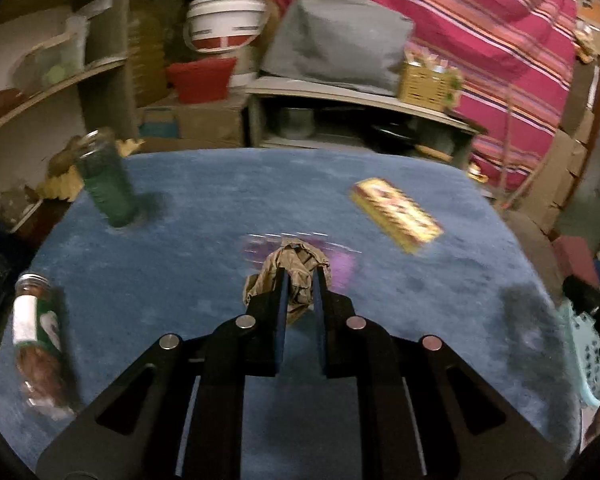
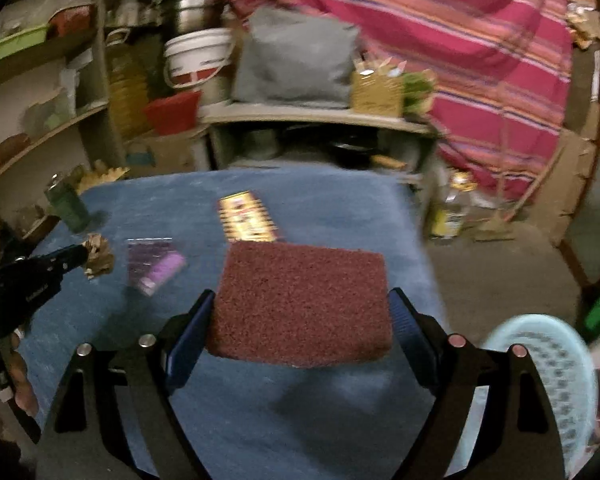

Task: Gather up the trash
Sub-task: 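Carry the crumpled paper and brown pad over the blue basket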

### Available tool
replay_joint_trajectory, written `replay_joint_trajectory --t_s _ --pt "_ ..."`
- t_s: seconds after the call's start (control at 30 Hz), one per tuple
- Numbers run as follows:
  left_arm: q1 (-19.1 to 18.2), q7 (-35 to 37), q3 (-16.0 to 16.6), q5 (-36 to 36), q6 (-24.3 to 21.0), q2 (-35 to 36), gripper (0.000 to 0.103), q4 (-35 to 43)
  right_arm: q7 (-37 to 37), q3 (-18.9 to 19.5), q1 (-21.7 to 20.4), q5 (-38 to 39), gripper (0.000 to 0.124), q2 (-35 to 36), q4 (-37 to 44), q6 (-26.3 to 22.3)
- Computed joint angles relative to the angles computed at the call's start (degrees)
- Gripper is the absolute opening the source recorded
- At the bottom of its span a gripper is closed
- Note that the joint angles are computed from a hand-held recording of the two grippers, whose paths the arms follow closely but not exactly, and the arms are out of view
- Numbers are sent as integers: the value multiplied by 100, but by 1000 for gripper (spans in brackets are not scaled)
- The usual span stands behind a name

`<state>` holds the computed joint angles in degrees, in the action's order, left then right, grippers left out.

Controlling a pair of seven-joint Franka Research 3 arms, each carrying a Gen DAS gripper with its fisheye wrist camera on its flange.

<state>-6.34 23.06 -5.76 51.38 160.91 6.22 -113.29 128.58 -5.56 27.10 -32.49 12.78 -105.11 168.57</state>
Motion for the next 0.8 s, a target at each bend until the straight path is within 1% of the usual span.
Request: replay_joint_trajectory --t_s 0.03,0.07,0.17,0.23,0.3,0.4,0.47,0.53,0.6,0.7,0.8 --pt "-100 -22 -74 61 -83 29 11 86 87 -103 6 -147 84 -164 -163 -5" --pt "-188 -59 -124 125 -131 50 11 150 304 -257 -20 -467 84 -445 -433 -28" --pt "-473 -40 -269 261 -268 198 11 459 714 -351 -348 -996 84 -1011 -1012 17" --pt "-683 43 -346 295 -366 355 11 719 809 -334 -593 -1147 84 -1265 -1286 50" --pt "-902 186 -416 230 -395 528 11 984 1033 -338 -887 -1496 84 -1538 -1570 30" --pt "-1261 472 -490 114 -439 877 11 1473 1235 -320 -1339 -1790 84 -1835 -1922 87" --pt "-1508 775 -542 -43 -414 1204 11 1878 1308 -303 -1610 -1831 84 -1947 -2100 178" --pt "-1717 1007 -540 -177 -351 1449 11 2153 1248 -319 -1849 -1701 84 -1992 -2242 289" --pt "-1946 1296 -564 -365 -411 1789 11 2549 1201 -280 -2046 -1603 84 -2015 -2360 390" --pt "-2119 1751 -636 -830 -423 2203 11 2992 1098 -201 -2323 -1468 84 -1992 -2496 514" --pt "-2368 2070 -554 -1094 -563 2562 11 3441 1005 -73 -2594 -1428 84 -1994 -2607 611"
